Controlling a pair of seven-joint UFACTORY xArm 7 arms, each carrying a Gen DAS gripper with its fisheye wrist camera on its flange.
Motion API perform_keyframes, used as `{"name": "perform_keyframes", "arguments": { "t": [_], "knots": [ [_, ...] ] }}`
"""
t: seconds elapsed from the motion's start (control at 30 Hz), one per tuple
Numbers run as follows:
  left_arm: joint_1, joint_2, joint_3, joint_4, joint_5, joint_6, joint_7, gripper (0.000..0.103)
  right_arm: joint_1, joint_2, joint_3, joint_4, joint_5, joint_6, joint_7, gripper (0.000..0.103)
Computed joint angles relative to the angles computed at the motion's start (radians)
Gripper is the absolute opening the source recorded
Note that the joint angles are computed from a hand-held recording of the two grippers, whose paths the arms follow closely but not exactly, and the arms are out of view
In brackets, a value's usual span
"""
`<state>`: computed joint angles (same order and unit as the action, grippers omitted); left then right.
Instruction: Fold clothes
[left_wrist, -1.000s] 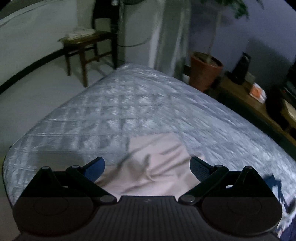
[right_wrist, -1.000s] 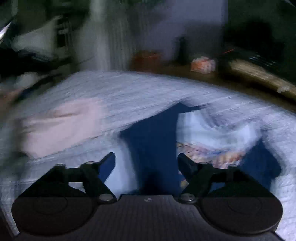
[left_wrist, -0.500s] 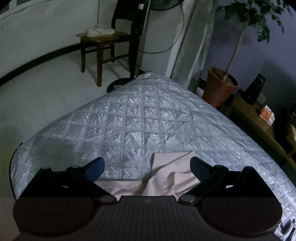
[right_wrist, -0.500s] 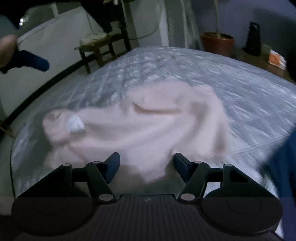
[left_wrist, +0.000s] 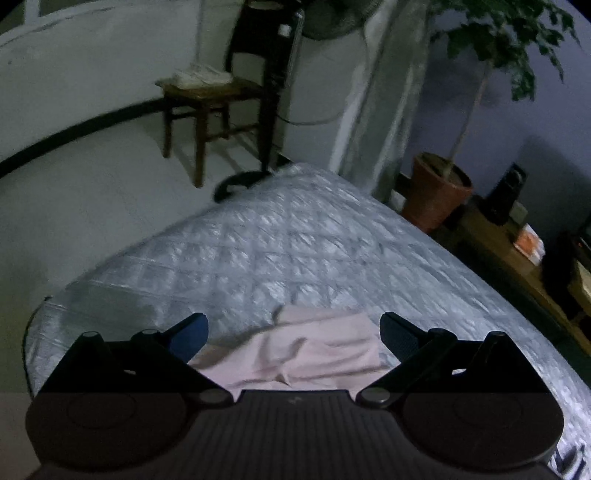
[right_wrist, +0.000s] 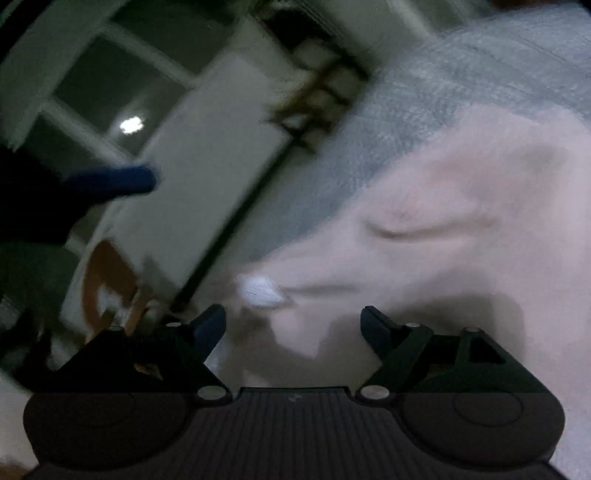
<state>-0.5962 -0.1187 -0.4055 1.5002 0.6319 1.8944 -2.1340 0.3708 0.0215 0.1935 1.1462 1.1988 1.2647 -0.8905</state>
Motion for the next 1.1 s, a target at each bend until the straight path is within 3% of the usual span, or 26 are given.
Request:
{"name": "perform_keyframes", "arguments": {
  "t": [0.07,0.1,0.13,0.17,0.23,0.3,0.33,0.43,0.47,0.5,0.53,0.57,0.67,0.73,0.9,1.0,1.1],
  "knots": [
    [0.006,-0.017,0.014,-0.027,-0.036,-0.06,-0.001,0.1,-0.026,-0.065,-0.046,-0.046,0.009,-0.004,-0.004,0.084],
    [0.012,-0.029,0.019,-0.046,-0.054,-0.093,-0.01,0.1,0.002,-0.106,-0.109,-0.076,0.021,-0.022,-0.03,0.085],
    [0.018,-0.042,0.022,-0.065,-0.07,-0.123,-0.018,0.1,0.005,-0.152,-0.13,-0.108,0.035,-0.077,-0.065,0.084],
    [0.025,-0.053,0.022,-0.079,-0.082,-0.147,-0.021,0.099,-0.029,-0.199,-0.109,-0.142,0.058,-0.144,-0.103,0.084],
    [0.038,-0.055,0.015,-0.086,-0.093,-0.154,-0.018,0.099,-0.165,-0.281,0.058,-0.19,0.039,-0.353,-0.195,0.085],
    [0.046,-0.055,0.007,-0.084,-0.097,-0.145,-0.015,0.099,-0.217,-0.291,0.183,-0.206,-0.075,-0.551,-0.197,0.083],
    [0.049,-0.06,0.005,-0.088,-0.099,-0.14,-0.022,0.1,-0.192,-0.273,0.187,-0.208,-0.124,-0.601,-0.181,0.078],
    [0.062,-0.078,-0.005,-0.097,-0.101,-0.116,-0.047,0.099,0.036,-0.236,0.063,-0.217,-0.201,-0.683,-0.222,0.077],
    [0.066,-0.075,-0.012,-0.09,-0.096,-0.099,-0.056,0.099,0.078,-0.222,0.043,-0.207,-0.204,-0.664,-0.243,0.078],
    [0.068,-0.073,-0.017,-0.083,-0.091,-0.082,-0.064,0.099,0.077,-0.213,0.065,-0.199,-0.188,-0.633,-0.255,0.08],
    [0.068,-0.066,-0.024,-0.07,-0.083,-0.061,-0.072,0.099,0.052,-0.204,0.109,-0.189,-0.166,-0.6,-0.266,0.089],
    [0.066,-0.057,-0.031,-0.056,-0.072,-0.037,-0.079,0.099,0.051,-0.186,0.112,-0.164,-0.125,-0.527,-0.274,0.09],
    [0.051,-0.026,-0.043,-0.012,-0.033,0.036,-0.098,0.099,0.17,-0.071,-0.05,-0.046,-0.006,-0.215,-0.166,0.09],
    [0.037,-0.017,-0.036,-0.001,-0.02,0.053,-0.098,0.1,0.106,-0.047,-0.027,-0.015,0.009,-0.137,-0.12,0.088],
    [0.026,-0.012,0.006,-0.021,-0.051,-0.051,-0.041,0.1,0.015,-0.098,-0.052,-0.029,0.014,-0.138,0.039,0.088],
    [0.027,0.009,0.021,-0.025,-0.069,-0.148,0.017,0.1,-0.052,-0.235,-0.089,-0.073,-0.171,-0.252,0.107,0.089],
    [0.019,0.046,0.034,-0.011,-0.076,-0.229,0.069,0.1,-0.121,-0.401,-0.164,-0.149,-0.374,-0.338,0.04,0.09]
  ]
}}
